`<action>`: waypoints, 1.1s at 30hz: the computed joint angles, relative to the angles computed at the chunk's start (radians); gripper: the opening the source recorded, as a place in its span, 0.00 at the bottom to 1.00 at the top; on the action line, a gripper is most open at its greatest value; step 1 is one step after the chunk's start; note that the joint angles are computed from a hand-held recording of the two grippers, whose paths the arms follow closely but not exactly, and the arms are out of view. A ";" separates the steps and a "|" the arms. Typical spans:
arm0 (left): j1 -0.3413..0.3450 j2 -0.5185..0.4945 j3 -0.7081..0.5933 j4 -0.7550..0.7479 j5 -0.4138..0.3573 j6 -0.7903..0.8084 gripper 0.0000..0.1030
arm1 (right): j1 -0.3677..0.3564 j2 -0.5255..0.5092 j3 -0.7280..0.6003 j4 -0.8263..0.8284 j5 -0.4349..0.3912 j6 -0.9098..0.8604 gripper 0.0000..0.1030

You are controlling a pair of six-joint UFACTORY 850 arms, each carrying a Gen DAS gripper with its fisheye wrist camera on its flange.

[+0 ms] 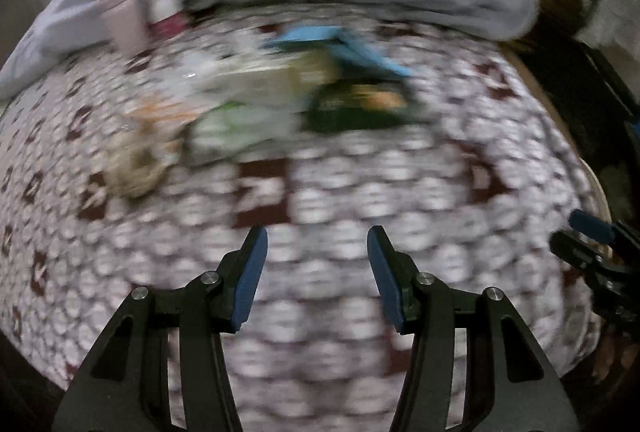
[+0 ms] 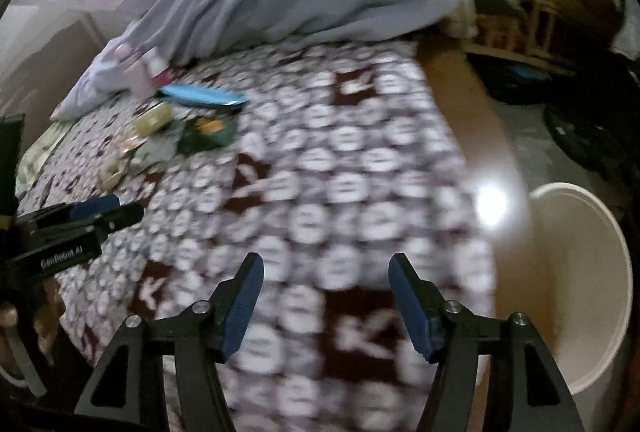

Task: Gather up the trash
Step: 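Move both open grippers back to the pile on the blanket, then grasp the crumpled beige tissue with left gripper while right grasps rainbow medicine box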

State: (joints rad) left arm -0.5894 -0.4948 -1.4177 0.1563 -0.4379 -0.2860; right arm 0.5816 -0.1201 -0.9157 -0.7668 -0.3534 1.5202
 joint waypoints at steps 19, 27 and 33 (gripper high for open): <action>0.242 -0.131 -0.146 -0.251 -0.024 0.164 0.49 | -0.047 -0.472 -0.661 0.618 0.009 -0.899 0.67; 0.254 -0.222 -0.243 -0.309 -0.057 0.230 0.49 | -0.069 -0.721 -1.035 0.728 -0.228 -1.107 0.66; 0.280 -0.232 -0.245 -0.483 -0.074 0.339 0.23 | -0.042 -0.649 -0.893 0.640 -0.112 -1.008 0.53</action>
